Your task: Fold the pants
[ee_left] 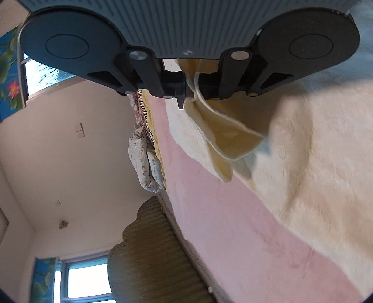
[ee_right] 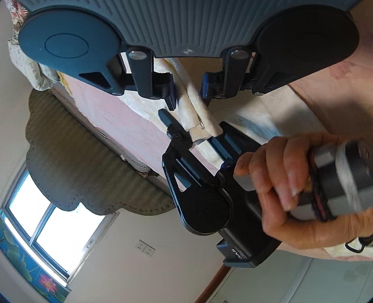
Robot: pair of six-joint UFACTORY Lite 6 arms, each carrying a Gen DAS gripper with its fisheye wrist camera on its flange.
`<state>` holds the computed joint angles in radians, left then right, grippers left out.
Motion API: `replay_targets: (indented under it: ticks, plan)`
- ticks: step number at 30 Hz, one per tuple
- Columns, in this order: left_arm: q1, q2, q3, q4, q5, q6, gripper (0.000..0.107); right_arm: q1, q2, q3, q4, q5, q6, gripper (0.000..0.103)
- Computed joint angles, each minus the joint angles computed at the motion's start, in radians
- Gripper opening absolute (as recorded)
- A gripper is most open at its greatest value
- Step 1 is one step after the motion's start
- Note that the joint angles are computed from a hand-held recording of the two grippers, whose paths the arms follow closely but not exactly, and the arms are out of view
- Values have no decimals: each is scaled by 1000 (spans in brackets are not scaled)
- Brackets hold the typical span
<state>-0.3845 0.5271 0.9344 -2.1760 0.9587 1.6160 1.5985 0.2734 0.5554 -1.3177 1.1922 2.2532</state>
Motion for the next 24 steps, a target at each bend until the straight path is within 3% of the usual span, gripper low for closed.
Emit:
replay_targets:
  ticks: [6, 11, 16, 17, 19, 21, 24]
  plan:
    - [-1, -434, -321, -208, -239, 442, 8, -3, -36, 35, -121, -19, 69, 21]
    - [78, -605, -441, -235, -371, 576, 8, -59, 54, 150, -301, -90, 108, 21]
    - [139, -527, -418, -225, -464, 635, 14, -113, 149, 247, -430, -193, 132, 21]
    - [185, -498, -416, -151, -431, 579, 22, -133, 168, 268, -453, -231, 138, 21]
    - [231, -453, -380, -46, -394, 448, 26, -159, 205, 303, -452, -301, 118, 21]
    - [284, -393, -325, 30, -335, 342, 37, -155, 242, 332, -439, -306, 104, 21]
    - [308, -286, -210, 81, -293, 215, 33, -147, 239, 331, -435, -302, 118, 22]
